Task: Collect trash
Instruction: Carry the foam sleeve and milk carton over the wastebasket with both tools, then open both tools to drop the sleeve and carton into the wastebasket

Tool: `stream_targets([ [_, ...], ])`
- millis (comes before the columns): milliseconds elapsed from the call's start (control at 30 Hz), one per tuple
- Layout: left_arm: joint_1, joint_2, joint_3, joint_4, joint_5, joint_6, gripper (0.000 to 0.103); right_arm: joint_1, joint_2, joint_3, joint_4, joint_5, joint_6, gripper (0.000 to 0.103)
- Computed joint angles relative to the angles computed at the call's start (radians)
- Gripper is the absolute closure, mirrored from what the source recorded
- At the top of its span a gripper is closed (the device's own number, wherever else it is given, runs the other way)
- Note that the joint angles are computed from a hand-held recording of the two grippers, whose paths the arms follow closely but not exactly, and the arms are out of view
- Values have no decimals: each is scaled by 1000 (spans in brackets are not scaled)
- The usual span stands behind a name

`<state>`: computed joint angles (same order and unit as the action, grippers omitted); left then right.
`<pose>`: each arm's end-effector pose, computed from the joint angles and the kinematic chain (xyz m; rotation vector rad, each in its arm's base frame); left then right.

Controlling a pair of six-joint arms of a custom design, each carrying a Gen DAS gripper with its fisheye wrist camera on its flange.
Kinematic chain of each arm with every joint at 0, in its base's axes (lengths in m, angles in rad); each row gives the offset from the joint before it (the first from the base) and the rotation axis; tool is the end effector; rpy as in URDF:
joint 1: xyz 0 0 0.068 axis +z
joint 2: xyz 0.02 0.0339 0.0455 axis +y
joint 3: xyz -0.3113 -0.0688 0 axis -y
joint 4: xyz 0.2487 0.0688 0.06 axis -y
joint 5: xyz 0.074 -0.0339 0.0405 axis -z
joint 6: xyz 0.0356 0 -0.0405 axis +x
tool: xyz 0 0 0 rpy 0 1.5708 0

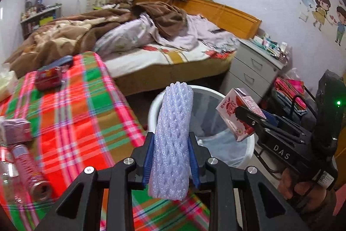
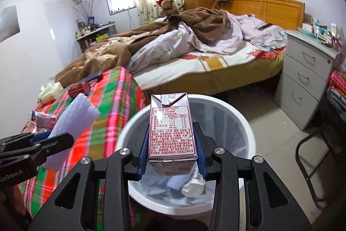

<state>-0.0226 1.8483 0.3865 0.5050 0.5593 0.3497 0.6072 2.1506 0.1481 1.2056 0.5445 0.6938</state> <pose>0.2515 -0.0246 0.0870 0.6581 2.3152 -0.5555 0.1863 0.1070 0.0482 0.3477 2.2024 0.0545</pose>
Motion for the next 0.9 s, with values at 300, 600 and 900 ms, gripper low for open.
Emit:
stream_targets([
  [300,-172,136,49,87,-124,-95,73,-112,114,-2,72,-109,-40,65],
  [600,-226,193,80,112,-189,-134,70,-168,159,-3,98,-156,-91,65],
  [900,-186,174,71,118,-191,-137,53,-158,165,-21,135,-132,-99,46],
])
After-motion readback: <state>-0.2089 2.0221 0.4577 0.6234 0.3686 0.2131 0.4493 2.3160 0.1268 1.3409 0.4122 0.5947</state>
